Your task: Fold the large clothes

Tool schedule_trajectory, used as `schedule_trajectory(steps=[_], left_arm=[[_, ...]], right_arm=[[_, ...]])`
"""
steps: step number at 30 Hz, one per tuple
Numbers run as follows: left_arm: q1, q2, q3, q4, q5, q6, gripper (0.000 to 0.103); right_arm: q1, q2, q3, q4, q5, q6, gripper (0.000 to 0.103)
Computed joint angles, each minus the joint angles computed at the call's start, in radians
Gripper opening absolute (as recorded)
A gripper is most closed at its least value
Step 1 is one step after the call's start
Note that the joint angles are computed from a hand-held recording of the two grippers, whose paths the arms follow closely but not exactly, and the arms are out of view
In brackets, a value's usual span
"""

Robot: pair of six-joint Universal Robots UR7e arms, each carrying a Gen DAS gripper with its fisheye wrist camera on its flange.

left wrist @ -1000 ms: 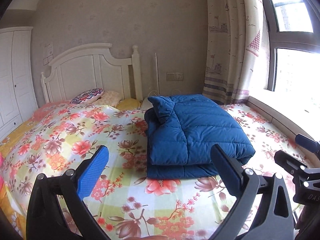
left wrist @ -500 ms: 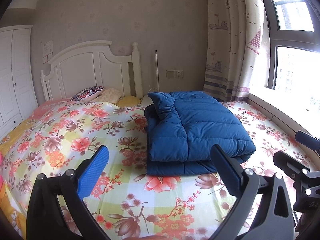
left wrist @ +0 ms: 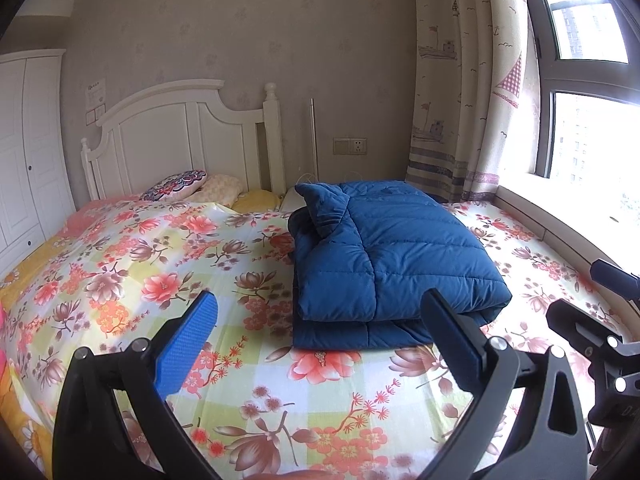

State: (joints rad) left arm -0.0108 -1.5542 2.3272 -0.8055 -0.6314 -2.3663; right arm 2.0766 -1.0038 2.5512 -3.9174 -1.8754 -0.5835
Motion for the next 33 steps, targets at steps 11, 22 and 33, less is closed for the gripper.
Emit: schedule_trajectory(steps=[11,22,33], left_arm=[[-0.001,0.000,0.000,0.000,-0.001,-0.001,0.101],[-0.002,0.001,0.000,0.001,-0.003,0.000,0.101],[-0.005,0.000,0.002,0.003,-0.006,-0.002,0.101]], right_arm=[[0.008,0.004,-0.001,0.003,-0.003,0.009,0.092],[0.005,0.004,0.002,0.004,0.002,0.013,0.092],[0.009,0.009,0.002,0.004,-0.001,0.020,0.092]])
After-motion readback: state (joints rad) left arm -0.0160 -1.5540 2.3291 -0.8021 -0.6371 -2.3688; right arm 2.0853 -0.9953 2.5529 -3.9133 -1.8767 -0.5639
